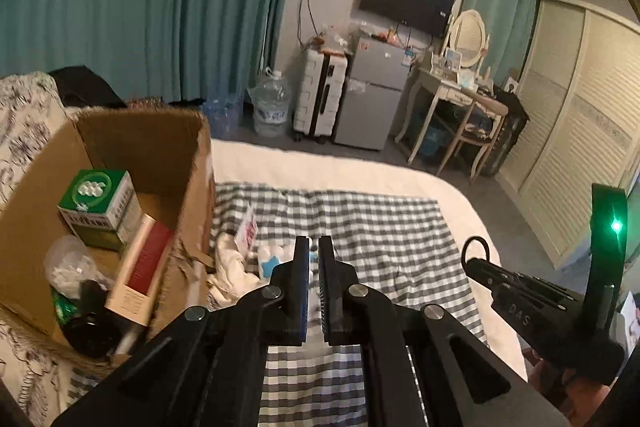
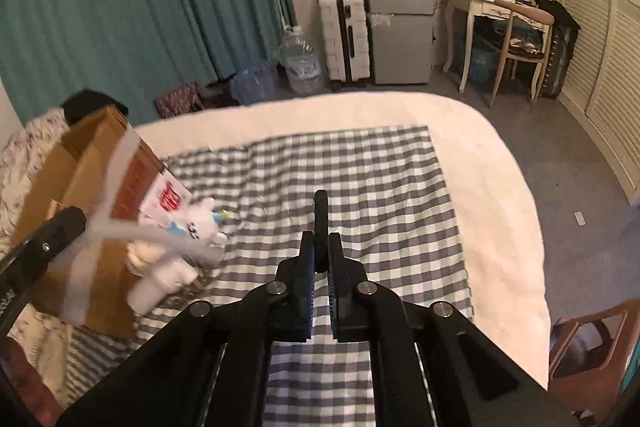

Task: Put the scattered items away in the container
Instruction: 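Grasp the grey foam tube with the left tool while the right tool grasps the black hair tie, then carry the tube and hair tie into the cardboard box and open both tools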

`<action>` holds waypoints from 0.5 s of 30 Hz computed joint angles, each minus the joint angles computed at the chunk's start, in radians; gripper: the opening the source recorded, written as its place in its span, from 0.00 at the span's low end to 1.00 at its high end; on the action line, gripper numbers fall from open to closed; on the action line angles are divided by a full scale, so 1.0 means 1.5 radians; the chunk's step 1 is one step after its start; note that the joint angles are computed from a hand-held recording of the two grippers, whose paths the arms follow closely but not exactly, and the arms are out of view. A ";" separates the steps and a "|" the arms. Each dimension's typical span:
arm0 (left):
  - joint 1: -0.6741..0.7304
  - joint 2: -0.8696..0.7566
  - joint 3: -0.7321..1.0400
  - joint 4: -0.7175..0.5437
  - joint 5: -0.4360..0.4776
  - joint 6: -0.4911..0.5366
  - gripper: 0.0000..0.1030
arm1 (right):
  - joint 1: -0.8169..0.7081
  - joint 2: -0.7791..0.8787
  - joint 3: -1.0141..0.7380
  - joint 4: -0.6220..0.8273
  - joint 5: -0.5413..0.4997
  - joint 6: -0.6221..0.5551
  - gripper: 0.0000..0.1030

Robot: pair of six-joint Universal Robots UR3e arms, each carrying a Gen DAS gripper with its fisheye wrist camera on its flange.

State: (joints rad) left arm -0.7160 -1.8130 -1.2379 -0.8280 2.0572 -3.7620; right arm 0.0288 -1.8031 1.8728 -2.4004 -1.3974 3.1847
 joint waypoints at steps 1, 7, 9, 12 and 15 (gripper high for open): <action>-0.002 0.004 0.006 -0.006 0.003 0.003 0.05 | 0.000 -0.013 -0.002 0.009 0.002 0.002 0.05; -0.008 0.006 0.052 -0.058 -0.013 0.026 0.07 | 0.001 -0.051 -0.022 0.037 0.028 -0.012 0.05; -0.012 -0.006 0.048 -0.081 -0.025 0.020 0.17 | 0.008 -0.050 -0.026 0.039 0.029 -0.013 0.05; -0.029 -0.028 0.001 -0.068 -0.037 0.003 0.55 | 0.012 -0.046 -0.024 0.040 0.028 -0.011 0.05; -0.046 -0.095 0.000 -0.090 -0.052 0.005 0.57 | 0.006 -0.042 -0.019 0.041 0.036 -0.009 0.05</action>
